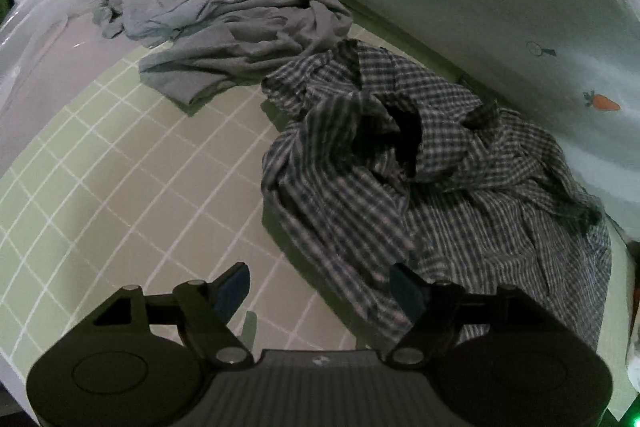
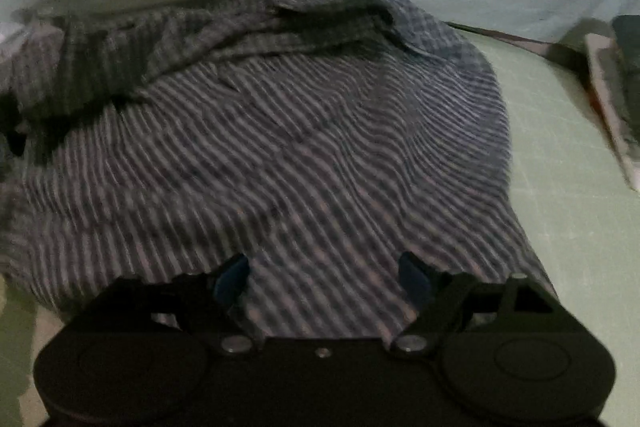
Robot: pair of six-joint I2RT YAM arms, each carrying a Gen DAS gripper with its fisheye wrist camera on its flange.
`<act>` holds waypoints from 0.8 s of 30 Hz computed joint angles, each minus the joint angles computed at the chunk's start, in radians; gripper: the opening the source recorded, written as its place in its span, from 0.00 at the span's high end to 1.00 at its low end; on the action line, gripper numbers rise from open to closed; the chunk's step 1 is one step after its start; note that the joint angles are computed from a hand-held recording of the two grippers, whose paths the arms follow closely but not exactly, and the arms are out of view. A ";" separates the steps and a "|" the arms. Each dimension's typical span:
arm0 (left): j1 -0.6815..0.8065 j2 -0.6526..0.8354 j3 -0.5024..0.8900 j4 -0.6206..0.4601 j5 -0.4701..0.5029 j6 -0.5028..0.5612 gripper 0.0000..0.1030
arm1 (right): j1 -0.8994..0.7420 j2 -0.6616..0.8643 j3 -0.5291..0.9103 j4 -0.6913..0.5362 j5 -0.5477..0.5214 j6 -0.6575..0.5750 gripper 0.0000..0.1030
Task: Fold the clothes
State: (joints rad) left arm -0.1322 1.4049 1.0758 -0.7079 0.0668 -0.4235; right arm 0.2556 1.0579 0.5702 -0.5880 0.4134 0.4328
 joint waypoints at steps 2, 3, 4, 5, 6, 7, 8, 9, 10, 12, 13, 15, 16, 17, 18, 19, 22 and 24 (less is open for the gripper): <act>-0.014 -0.020 -0.013 -0.003 -0.022 -0.021 0.25 | -0.014 -0.002 -0.017 -0.007 0.028 0.009 0.08; -0.019 -0.028 -0.016 -0.005 -0.031 -0.030 0.25 | -0.052 -0.005 -0.028 -0.003 0.015 0.007 0.06; -0.023 -0.033 -0.019 -0.004 -0.038 -0.038 0.25 | -0.101 -0.019 -0.038 -0.006 -0.016 0.006 0.06; -0.026 -0.033 -0.015 -0.002 -0.048 -0.047 0.25 | -0.154 -0.030 -0.047 -0.008 -0.047 0.004 0.03; -0.030 -0.033 -0.011 -0.001 -0.058 -0.055 0.25 | -0.239 -0.047 -0.057 -0.004 -0.116 0.003 0.02; -0.032 -0.029 -0.007 0.002 -0.068 -0.061 0.25 | -0.312 -0.058 -0.061 0.001 -0.169 -0.005 0.02; -0.035 -0.024 -0.001 0.006 -0.078 -0.066 0.25 | -0.346 -0.061 -0.059 0.002 -0.174 -0.021 0.07; -0.038 -0.014 0.009 0.009 -0.089 -0.073 0.25 | -0.382 -0.061 -0.055 0.012 -0.186 -0.054 0.14; -0.043 -0.001 0.021 0.013 -0.100 -0.083 0.25 | -0.420 -0.055 -0.050 0.030 -0.206 -0.100 0.19; -0.050 0.033 0.056 0.013 -0.120 -0.098 0.25 | -0.490 -0.045 -0.042 0.070 -0.248 -0.193 0.47; -0.054 0.053 0.077 0.009 -0.127 -0.099 0.25 | -0.540 -0.018 -0.031 0.106 -0.273 -0.255 0.55; -0.061 0.095 0.122 0.000 -0.139 -0.099 0.25 | -0.635 0.064 0.004 0.177 -0.308 -0.359 0.73; -0.067 0.114 0.142 -0.004 -0.144 -0.094 0.25 | -0.676 0.107 0.024 0.210 -0.322 -0.405 0.74; -0.074 0.135 0.163 -0.006 -0.150 -0.085 0.25 | -0.721 0.171 0.054 0.261 -0.321 -0.449 0.74; -0.083 0.154 0.181 -0.005 -0.158 -0.075 0.25 | -0.766 0.256 0.094 0.326 -0.303 -0.489 0.74; -0.091 0.173 0.200 -0.004 -0.165 -0.065 0.25 | -0.804 0.339 0.139 0.387 -0.282 -0.523 0.73; -0.114 0.220 0.240 0.000 -0.173 -0.054 0.25 | -0.868 0.548 0.333 0.419 -0.173 -0.526 0.61; -0.124 0.244 0.259 0.000 -0.167 -0.051 0.25 | -0.874 0.577 0.409 0.388 -0.137 -0.472 0.56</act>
State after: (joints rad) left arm -0.2561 1.6492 1.3350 -0.7082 -0.0999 -0.4741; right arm -0.6180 1.6344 0.9795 -0.2003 0.2767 -0.0390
